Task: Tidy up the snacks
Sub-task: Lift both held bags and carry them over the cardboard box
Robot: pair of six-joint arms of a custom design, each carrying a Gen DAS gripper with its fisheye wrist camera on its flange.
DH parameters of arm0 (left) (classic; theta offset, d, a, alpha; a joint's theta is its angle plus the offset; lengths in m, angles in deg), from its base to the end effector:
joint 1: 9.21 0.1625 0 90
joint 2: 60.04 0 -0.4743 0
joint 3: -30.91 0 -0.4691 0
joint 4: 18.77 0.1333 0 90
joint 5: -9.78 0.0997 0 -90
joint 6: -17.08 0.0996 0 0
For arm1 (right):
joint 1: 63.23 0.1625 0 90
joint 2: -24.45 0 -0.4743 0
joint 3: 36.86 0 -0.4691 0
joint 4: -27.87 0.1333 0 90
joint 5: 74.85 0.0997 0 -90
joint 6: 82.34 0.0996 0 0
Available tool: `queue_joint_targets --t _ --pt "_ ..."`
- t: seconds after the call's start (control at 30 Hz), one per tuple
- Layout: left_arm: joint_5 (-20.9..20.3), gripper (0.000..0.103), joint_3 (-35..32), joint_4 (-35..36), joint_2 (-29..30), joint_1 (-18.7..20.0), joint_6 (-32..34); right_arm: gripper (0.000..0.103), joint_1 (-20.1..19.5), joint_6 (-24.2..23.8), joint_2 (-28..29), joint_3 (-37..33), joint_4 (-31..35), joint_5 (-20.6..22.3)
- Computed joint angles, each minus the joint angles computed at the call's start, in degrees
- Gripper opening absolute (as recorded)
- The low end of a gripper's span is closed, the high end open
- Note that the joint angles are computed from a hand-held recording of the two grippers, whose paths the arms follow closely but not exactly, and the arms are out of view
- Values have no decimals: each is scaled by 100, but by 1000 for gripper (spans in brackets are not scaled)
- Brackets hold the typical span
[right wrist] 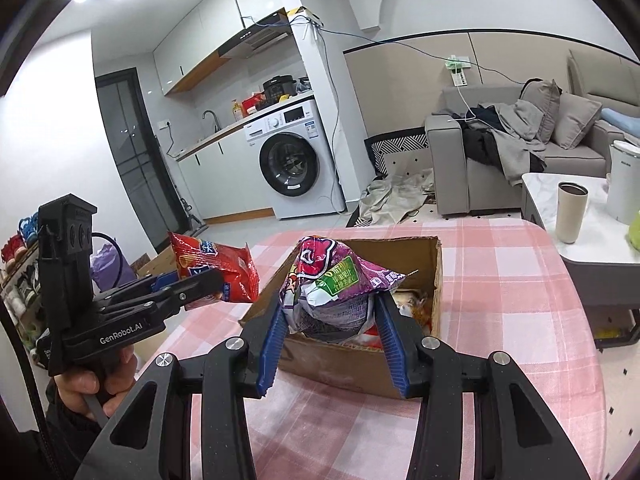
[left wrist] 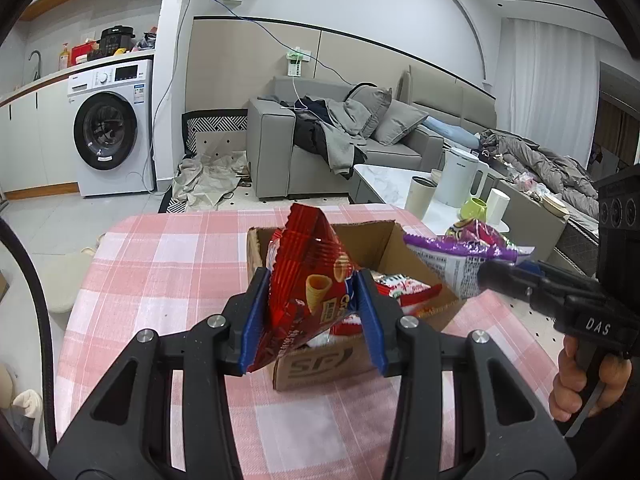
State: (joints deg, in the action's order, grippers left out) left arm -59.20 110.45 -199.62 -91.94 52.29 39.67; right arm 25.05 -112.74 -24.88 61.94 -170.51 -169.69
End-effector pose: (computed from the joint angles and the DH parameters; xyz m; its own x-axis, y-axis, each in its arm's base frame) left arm -0.2595 -0.8321 0.0670 -0.7320 0.4580 -0.5044 0.6812 0.5032 -0.5317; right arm 0.1023 -0.7538 0.1998 -0.8650 -0.1731 0.4709 -0.4895 0.4969 -0.7166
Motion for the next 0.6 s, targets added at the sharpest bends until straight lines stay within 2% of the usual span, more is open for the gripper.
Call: queue_joint_targets --t 0.6 --pt "328 40 -1462 576 1006 -4 131 45 -19 186 284 -674 402 -124"
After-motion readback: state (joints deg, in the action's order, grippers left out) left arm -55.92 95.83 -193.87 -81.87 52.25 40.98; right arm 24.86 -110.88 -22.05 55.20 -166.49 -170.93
